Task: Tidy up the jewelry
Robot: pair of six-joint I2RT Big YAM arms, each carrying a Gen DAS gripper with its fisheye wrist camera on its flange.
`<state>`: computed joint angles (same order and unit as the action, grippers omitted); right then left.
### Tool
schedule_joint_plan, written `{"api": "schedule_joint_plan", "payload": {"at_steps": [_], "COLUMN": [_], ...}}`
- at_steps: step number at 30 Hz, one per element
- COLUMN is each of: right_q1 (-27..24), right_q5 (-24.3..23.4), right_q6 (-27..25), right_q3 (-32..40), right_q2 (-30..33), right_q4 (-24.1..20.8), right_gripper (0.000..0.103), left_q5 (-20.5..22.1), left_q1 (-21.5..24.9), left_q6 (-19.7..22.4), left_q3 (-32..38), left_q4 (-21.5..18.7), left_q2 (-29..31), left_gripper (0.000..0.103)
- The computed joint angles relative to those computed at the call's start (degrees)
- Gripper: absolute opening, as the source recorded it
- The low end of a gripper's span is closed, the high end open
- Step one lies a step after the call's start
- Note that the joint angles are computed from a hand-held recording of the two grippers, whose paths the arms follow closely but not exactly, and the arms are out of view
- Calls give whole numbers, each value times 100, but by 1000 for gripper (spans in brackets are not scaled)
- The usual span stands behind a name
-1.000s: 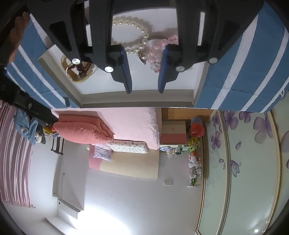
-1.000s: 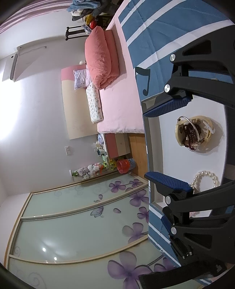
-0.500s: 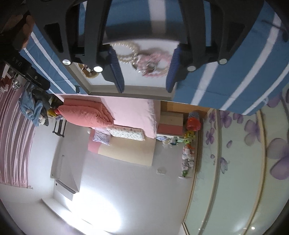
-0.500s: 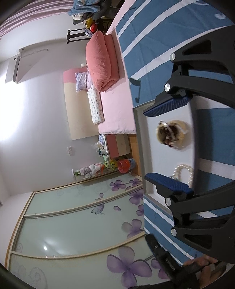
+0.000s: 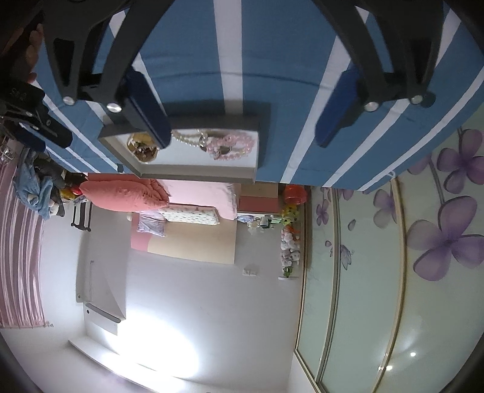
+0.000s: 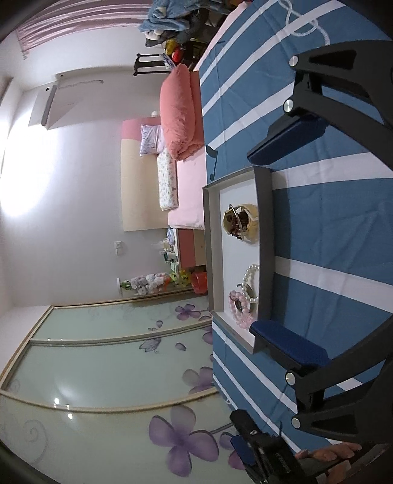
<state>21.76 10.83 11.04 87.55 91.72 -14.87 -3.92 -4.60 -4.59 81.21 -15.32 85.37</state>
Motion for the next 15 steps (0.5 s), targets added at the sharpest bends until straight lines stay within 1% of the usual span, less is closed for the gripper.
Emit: {"api": "schedule_joint_plan", "payload": {"at_steps": [1,6,9,12,15], "right_q1": [13,95,150,207,247], "right_q5": [16,173,323,506,672], "right_q6": [-4,-5,-46,-97,-164], "right_q3": [-102,-331,-526,-851,-1108], "right_q2": [-65,-203,-308,-479,-610], "right_q4": [40,102,232,536,874], "right_gripper": [101,101,101,101,101], "left_q5": [-90,-385,-463,-520,-596], "left_q1": [-40,-179,-197,-219,-234], "left_q6": [22,88,56,2,56], "left_q3": [-104,-504,-709,-911,-1113], "left_q4": [32,165,227,332,524], "left_q2": [-79,-336,-438,-542,-672], "left_gripper": [99,99,99,99,99]}}
